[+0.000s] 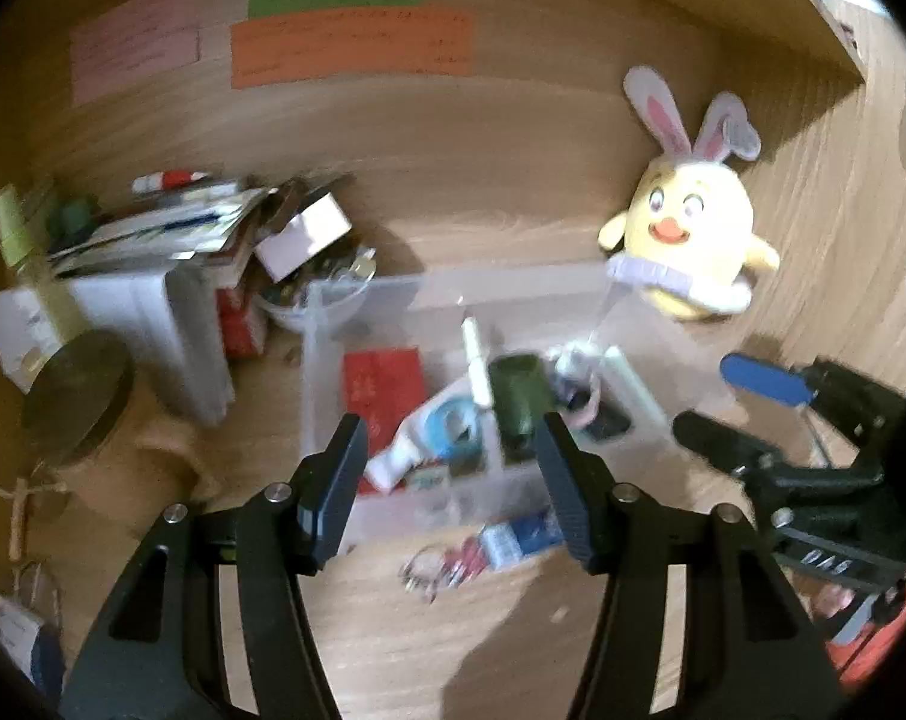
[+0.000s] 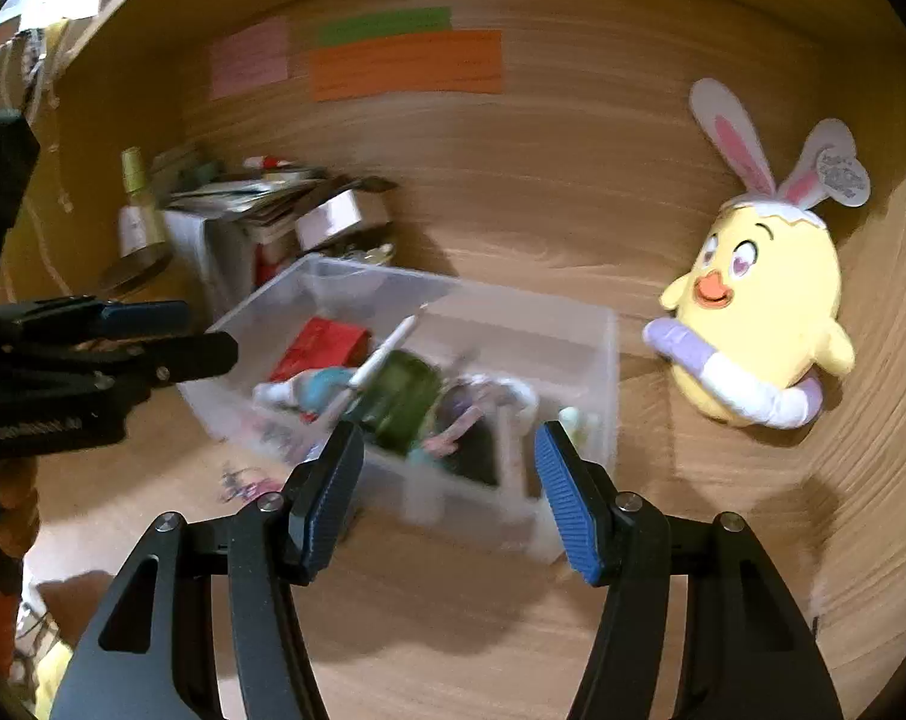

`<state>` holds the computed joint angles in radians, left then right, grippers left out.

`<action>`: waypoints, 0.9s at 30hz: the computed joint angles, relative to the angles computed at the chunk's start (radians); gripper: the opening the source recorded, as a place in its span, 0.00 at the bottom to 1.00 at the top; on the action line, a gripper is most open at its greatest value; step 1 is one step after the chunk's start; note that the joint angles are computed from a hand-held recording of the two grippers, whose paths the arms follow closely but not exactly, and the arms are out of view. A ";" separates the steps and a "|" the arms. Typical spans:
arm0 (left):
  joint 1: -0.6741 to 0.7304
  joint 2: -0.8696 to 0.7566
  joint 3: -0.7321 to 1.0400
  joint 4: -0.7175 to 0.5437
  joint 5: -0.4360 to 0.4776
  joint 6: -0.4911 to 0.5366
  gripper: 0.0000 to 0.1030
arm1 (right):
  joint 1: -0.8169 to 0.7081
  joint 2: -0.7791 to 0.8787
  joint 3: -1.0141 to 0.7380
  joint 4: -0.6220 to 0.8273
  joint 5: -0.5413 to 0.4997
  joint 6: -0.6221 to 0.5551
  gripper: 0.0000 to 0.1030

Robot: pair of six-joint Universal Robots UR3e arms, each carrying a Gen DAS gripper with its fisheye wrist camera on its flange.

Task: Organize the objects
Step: 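Carry the white pen and braided band into the clear box and release both, then move the left gripper to the pink keychain while the right reaches the blue card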

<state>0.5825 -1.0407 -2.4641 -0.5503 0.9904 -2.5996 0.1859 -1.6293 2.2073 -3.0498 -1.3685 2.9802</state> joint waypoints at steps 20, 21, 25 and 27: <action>-0.064 -0.313 -0.078 0.138 0.155 0.087 0.56 | 0.079 0.005 0.123 0.028 -0.046 0.022 0.67; -0.074 -0.323 -0.075 0.149 0.161 0.082 0.55 | 0.089 0.022 0.110 0.030 -0.053 0.023 0.67; -0.088 -0.315 -0.085 0.162 0.148 0.088 0.30 | 0.130 0.099 0.047 0.047 -0.079 0.037 0.68; -0.078 -0.299 -0.087 0.133 0.126 0.108 0.16 | 0.144 0.133 0.020 0.055 -0.081 0.045 0.68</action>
<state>0.5045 -1.3401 -2.5515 -0.4177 1.1164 -2.4919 0.3296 -1.4959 2.2272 -2.9948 -1.4497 3.0254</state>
